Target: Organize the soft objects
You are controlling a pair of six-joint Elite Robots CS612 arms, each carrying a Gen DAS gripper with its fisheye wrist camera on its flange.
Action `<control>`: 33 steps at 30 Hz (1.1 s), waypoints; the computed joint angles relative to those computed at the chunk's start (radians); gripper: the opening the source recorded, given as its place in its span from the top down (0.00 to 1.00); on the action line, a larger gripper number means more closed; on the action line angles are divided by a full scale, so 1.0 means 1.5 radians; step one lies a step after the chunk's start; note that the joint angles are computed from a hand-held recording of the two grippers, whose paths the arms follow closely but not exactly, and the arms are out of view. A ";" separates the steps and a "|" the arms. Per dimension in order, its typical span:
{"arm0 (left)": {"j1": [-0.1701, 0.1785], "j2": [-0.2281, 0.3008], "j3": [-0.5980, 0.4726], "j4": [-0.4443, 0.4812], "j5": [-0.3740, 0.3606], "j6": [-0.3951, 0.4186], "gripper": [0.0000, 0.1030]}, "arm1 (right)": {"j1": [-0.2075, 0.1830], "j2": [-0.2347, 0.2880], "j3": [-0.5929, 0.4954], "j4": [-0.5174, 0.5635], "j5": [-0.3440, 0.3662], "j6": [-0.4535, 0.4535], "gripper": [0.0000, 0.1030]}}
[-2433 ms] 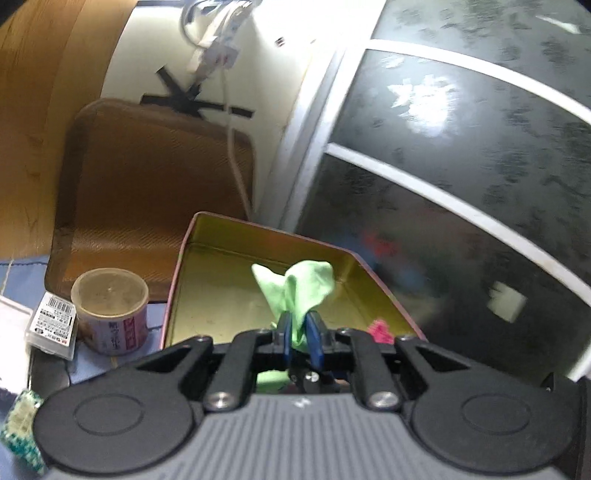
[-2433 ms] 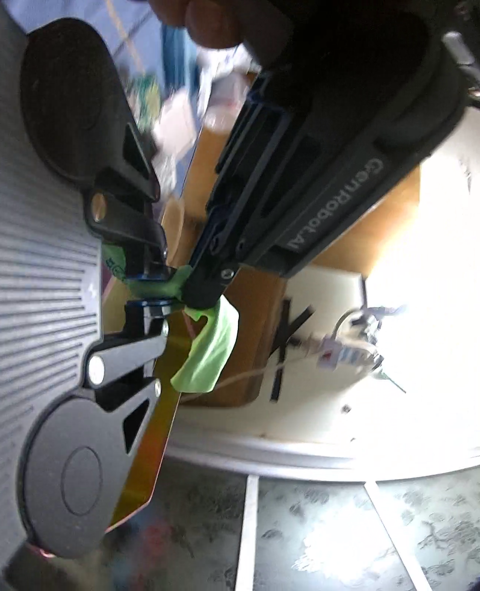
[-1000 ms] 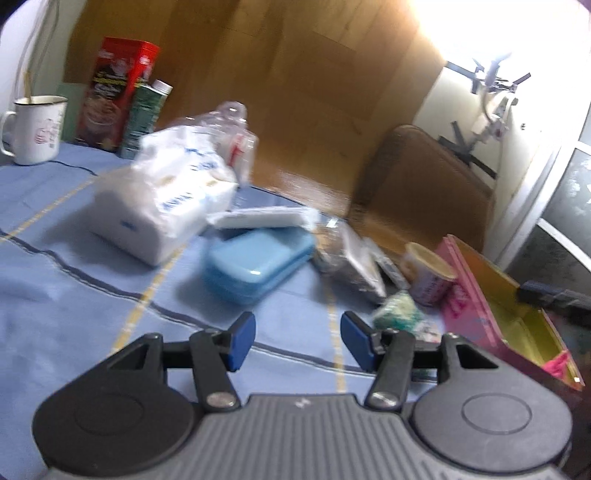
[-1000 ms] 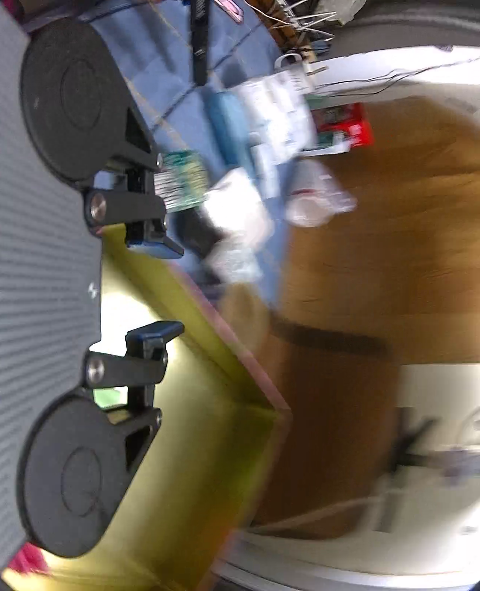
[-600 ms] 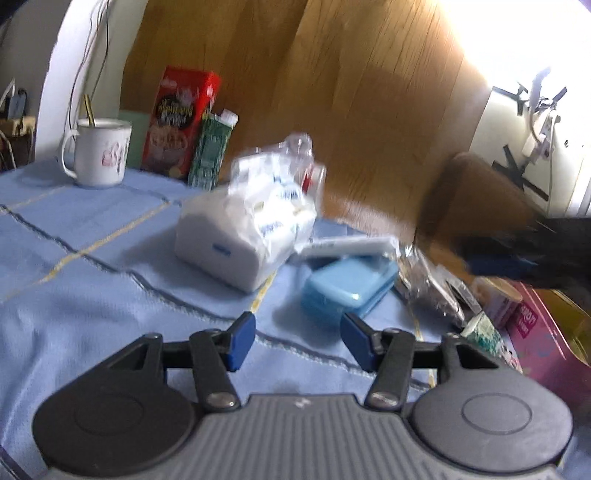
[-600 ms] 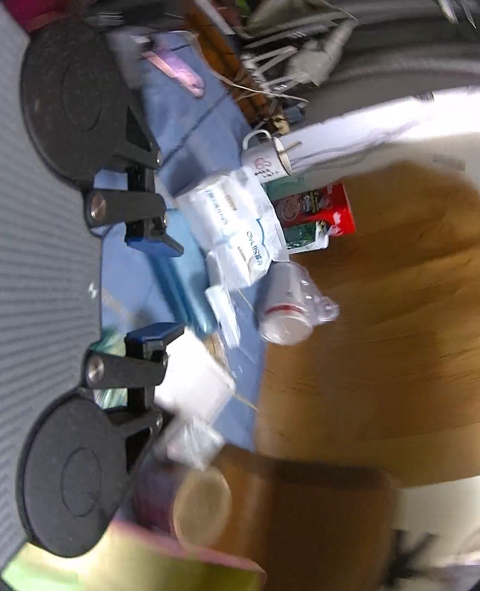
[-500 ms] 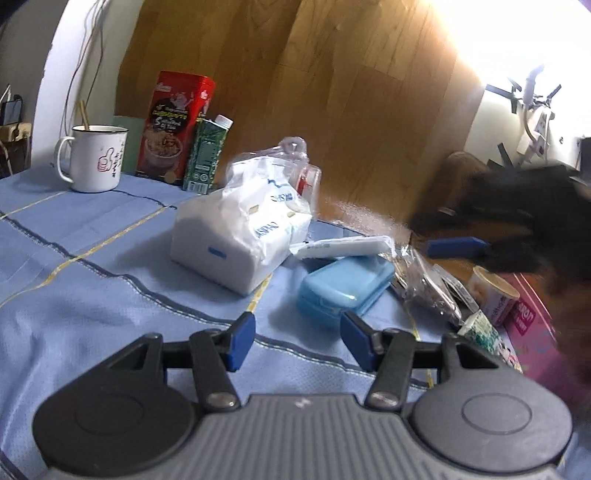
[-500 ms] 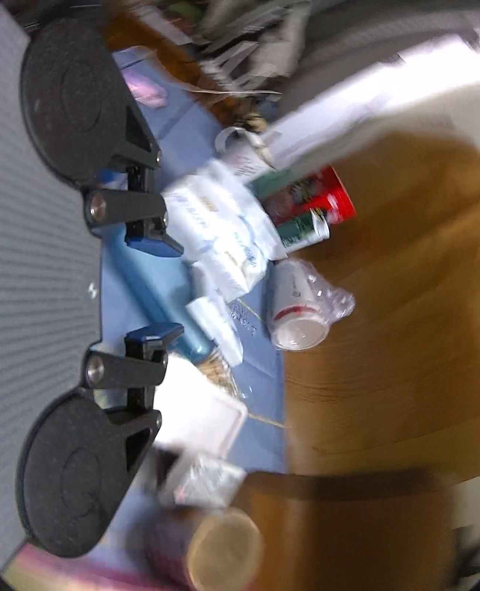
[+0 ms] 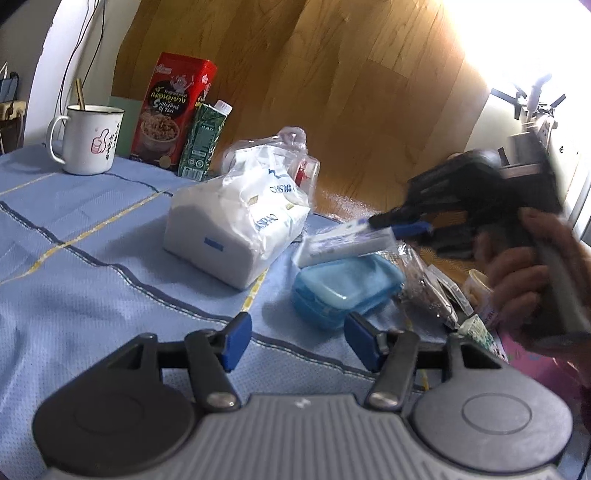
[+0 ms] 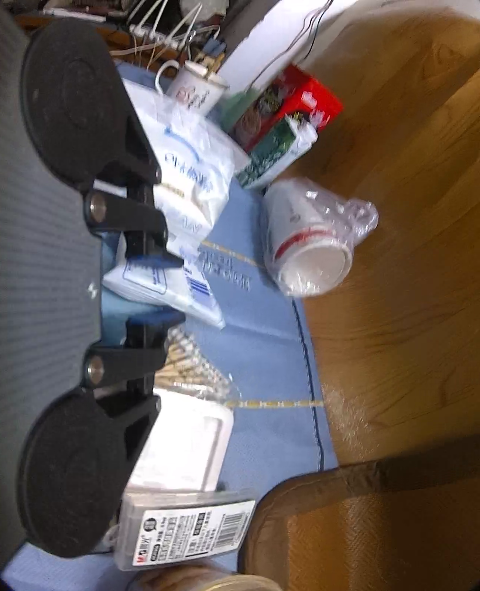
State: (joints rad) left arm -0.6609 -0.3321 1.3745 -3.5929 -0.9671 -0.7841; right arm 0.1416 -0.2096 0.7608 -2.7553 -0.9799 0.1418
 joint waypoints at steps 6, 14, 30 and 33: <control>-0.002 0.003 0.002 -0.023 0.010 -0.003 0.43 | -0.029 -0.077 0.172 -0.178 0.117 -0.010 0.86; 0.005 -0.001 0.008 -0.026 -0.025 -0.025 0.44 | -0.099 -0.149 0.395 -0.227 0.252 -0.064 0.86; -0.009 -0.045 0.022 0.070 -0.241 0.112 0.44 | -0.106 -0.175 0.534 -0.419 0.081 -0.350 0.34; -0.008 -0.045 0.015 0.093 -0.288 0.110 0.44 | -0.092 -0.167 0.534 -0.432 0.039 -0.425 0.34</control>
